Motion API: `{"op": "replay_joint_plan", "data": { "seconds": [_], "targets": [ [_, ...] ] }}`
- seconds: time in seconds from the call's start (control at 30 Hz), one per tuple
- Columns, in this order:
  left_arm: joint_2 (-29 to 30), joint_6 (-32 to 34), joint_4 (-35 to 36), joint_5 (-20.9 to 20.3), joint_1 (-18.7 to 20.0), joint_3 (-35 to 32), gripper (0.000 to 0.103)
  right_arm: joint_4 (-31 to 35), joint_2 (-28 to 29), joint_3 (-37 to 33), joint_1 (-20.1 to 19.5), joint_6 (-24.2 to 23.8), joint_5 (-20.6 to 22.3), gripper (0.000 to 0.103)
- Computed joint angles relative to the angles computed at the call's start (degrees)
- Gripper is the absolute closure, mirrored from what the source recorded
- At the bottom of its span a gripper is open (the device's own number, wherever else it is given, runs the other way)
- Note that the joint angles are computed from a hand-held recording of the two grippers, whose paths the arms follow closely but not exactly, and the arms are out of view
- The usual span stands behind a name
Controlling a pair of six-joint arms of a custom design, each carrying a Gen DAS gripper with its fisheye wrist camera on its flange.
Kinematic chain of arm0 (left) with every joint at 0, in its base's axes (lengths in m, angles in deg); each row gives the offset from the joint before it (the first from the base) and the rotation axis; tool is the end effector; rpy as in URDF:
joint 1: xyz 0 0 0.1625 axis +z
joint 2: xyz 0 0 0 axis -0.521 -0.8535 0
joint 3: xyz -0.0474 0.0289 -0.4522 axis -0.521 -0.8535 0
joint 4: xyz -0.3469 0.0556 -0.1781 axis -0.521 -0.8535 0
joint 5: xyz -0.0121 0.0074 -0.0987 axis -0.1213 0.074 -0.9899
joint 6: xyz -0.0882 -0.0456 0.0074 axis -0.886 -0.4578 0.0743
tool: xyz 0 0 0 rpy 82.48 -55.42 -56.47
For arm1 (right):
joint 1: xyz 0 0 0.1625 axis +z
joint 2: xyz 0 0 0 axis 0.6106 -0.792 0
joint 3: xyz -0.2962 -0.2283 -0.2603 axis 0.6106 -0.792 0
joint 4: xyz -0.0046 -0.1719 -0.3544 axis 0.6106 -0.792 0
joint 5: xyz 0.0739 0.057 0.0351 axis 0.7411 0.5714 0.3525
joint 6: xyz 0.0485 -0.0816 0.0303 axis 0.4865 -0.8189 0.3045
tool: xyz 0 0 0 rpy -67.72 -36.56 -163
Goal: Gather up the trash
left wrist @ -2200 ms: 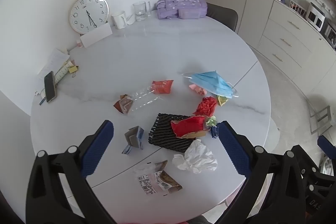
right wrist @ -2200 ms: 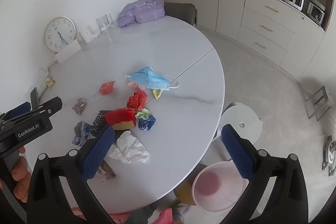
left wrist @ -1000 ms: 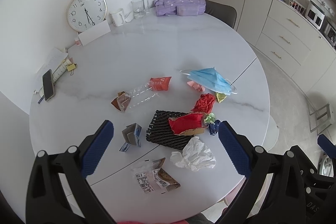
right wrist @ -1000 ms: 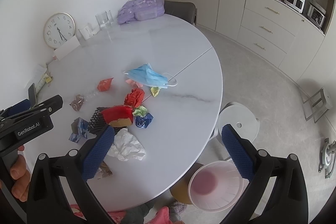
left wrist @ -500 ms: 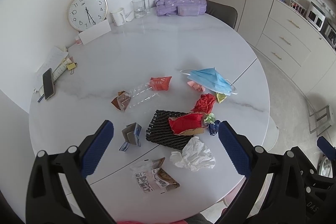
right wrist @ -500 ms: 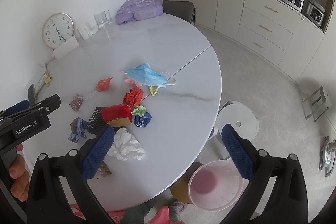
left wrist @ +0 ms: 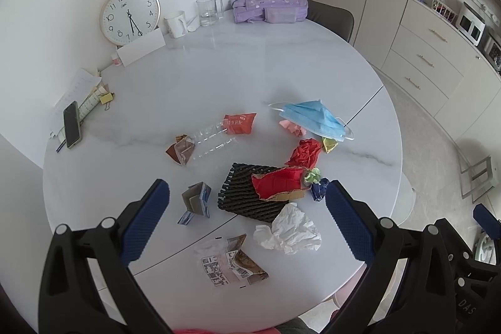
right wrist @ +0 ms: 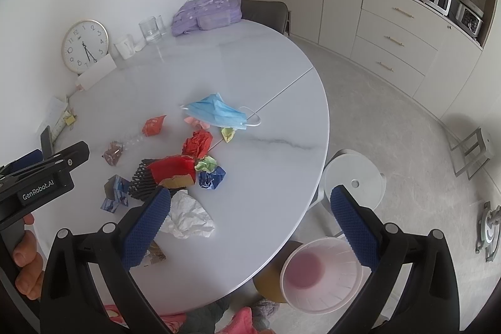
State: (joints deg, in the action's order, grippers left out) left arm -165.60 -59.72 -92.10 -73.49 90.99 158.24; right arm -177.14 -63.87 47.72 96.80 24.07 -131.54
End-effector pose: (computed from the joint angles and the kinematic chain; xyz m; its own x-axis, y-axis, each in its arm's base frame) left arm -0.0839 -0.5526 0.4461 -0.6653 0.1857 -0.7232 0.5168 0.8135 -0.2666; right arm 0.5190 -0.4629 0.0120 -0.7211 0.3190 0.6150 -0.1915 0.7613 -0.6195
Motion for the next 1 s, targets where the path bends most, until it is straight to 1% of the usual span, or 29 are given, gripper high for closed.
{"op": "replay_joint_plan", "data": {
  "seconds": [1.0],
  "targets": [
    [-0.2,-0.6,0.2,0.4,-0.2,0.5,0.008,1.0,-0.2,-0.2,0.1,0.8,0.2,0.002]
  ]
}}
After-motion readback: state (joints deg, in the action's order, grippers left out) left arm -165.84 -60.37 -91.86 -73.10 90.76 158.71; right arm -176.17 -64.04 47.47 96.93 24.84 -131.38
